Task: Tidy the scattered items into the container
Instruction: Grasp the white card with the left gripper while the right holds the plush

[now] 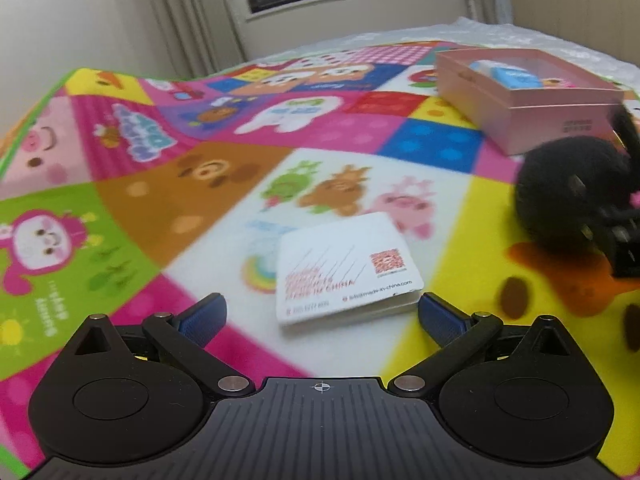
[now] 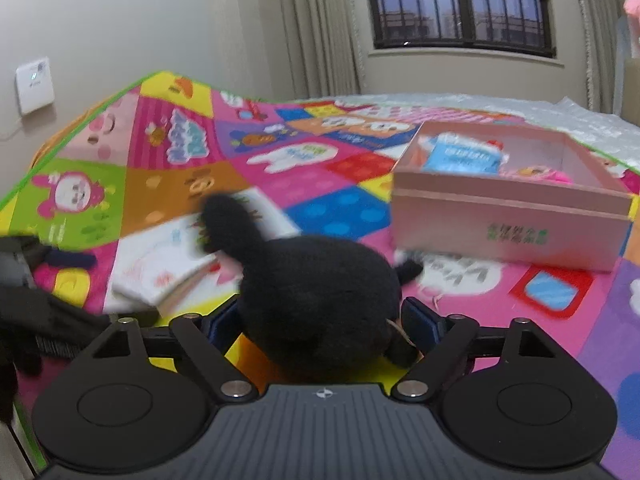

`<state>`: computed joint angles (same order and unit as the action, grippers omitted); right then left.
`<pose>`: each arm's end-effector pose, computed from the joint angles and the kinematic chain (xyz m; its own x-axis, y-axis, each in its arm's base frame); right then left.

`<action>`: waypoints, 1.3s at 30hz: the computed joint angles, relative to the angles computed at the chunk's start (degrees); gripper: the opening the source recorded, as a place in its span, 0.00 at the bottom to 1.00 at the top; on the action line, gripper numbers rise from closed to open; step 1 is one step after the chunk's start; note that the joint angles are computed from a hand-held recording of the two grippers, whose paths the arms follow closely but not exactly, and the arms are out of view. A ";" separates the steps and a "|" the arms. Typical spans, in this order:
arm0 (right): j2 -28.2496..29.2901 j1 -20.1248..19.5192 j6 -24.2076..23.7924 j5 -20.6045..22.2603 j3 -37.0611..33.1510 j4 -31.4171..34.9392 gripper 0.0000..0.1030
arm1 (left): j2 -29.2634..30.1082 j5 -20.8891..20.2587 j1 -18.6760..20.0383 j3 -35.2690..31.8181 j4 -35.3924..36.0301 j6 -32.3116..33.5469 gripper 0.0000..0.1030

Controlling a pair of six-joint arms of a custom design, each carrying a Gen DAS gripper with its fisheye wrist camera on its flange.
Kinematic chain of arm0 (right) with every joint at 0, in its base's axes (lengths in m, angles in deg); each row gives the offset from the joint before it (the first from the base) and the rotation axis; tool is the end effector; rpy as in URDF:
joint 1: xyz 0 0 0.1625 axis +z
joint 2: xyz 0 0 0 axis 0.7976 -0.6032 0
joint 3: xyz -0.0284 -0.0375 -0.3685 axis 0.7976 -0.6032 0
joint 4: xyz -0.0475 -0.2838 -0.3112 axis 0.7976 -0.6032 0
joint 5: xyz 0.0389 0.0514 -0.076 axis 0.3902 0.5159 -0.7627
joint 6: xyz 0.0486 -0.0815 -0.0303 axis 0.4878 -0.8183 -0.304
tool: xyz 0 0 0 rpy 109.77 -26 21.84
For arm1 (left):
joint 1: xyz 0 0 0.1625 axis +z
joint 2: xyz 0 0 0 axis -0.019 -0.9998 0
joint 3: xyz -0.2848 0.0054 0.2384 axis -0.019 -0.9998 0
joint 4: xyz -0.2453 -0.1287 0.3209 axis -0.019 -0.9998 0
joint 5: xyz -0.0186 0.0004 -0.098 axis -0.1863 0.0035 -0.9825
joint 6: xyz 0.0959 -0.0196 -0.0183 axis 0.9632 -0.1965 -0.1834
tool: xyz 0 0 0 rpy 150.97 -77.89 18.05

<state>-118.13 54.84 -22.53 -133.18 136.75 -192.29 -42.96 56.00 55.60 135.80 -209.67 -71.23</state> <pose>0.2800 -0.5231 -0.0001 -0.7092 -0.4710 0.5245 -0.7034 0.5222 -0.4821 -0.0831 -0.5032 0.3018 -0.5130 -0.0490 -0.8570 0.6111 0.6803 -0.4047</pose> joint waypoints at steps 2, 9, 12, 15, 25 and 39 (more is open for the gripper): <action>0.81 0.63 -2.18 -1.06 0.09 -2.05 0.81 | -1.85 -2.87 0.54 0.51 -0.70 0.13 1.00; 0.31 -0.01 0.31 -1.02 0.04 -0.32 0.84 | 1.93 -11.22 2.88 -3.59 -3.28 4.93 1.00; 0.56 -0.05 0.42 -1.05 0.28 -1.69 0.84 | 5.60 -10.47 4.65 -7.12 -2.82 7.05 1.00; 1.57 0.45 -1.12 -1.92 0.36 -4.60 0.85 | 5.54 -12.43 5.60 -7.98 -2.10 6.61 1.00; 1.84 2.25 -6.89 -4.29 0.80 -7.64 0.80 | 2.63 -15.44 6.44 -5.51 -4.42 6.29 0.84; -7.64 3.59 -4.81 -10.95 8.92 -4.34 0.73 | -0.55 -18.05 4.80 -0.67 -8.80 5.36 0.82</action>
